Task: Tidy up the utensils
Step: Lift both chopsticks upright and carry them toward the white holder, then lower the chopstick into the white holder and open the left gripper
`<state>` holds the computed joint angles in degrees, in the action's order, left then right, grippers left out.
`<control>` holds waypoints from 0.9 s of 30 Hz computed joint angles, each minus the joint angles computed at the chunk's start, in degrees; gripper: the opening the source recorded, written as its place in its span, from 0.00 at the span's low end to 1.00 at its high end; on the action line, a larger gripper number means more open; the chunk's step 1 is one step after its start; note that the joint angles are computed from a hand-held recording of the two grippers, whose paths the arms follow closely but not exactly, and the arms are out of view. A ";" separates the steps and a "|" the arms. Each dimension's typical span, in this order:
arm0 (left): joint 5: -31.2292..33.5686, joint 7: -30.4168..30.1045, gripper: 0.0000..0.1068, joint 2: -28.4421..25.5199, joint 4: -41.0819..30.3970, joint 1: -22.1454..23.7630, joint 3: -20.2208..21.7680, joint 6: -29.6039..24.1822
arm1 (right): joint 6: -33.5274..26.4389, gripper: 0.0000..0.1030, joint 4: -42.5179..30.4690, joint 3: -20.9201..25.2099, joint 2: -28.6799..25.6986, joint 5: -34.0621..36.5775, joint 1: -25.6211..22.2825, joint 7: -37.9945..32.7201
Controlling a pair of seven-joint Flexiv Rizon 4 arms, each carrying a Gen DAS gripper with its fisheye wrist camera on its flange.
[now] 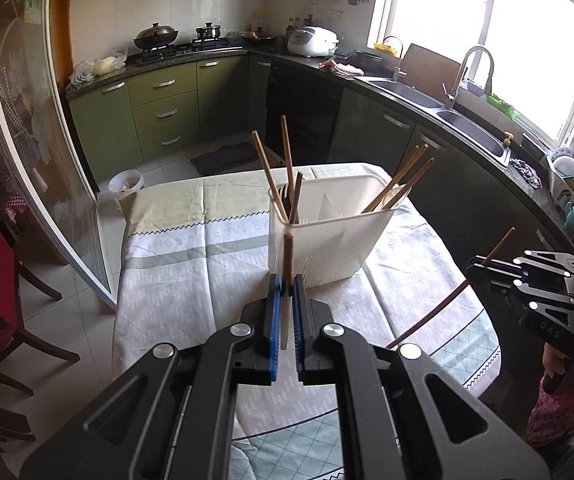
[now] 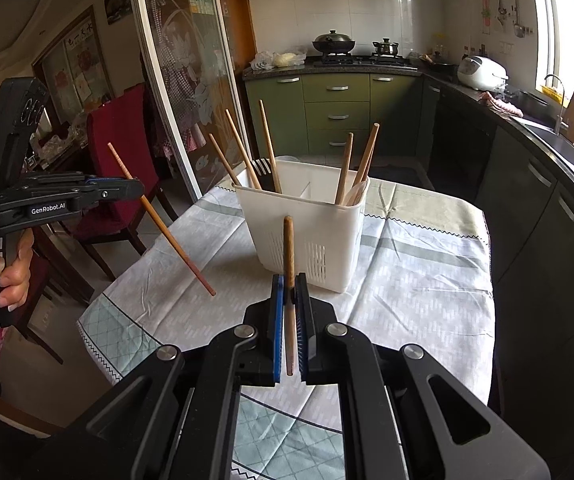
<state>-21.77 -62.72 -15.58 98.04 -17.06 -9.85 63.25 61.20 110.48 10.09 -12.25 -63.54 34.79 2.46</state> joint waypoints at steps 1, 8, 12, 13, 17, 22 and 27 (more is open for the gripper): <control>-0.18 0.24 0.06 0.01 -0.68 0.00 -0.26 -0.24 | -0.27 0.07 0.02 0.02 0.27 -0.24 0.09 0.15; -0.40 0.90 0.06 -0.38 -6.74 -1.15 -1.33 -0.58 | -0.38 0.07 -0.28 0.26 2.38 -2.51 -0.72 1.06; -0.86 0.55 0.06 -1.52 -10.97 -1.72 -1.76 -0.61 | -1.81 0.06 -1.50 0.88 3.25 -3.28 -0.87 -0.17; -0.64 0.02 0.06 -2.13 -12.36 -1.94 -1.73 -0.68 | -2.05 0.06 -1.71 1.03 3.35 -3.42 -0.88 -0.41; 0.34 -1.98 0.06 -5.07 -17.92 -2.69 -1.72 -0.01 | -2.82 0.07 -2.05 1.61 3.68 -3.27 -0.83 -1.21; 3.41 -4.66 0.06 -9.14 -23.53 -4.22 -0.86 1.37 | -2.63 0.07 -1.38 1.90 4.17 -3.00 -1.17 -1.07; 7.25 -8.37 0.06 -13.64 -28.10 -5.60 0.93 -2.23 | -2.43 0.07 -1.01 1.97 4.95 -3.76 -1.54 -0.13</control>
<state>-14.51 -71.10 -29.23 69.94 -22.66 -8.93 61.02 58.77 109.47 12.06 -7.30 -67.30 33.25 2.32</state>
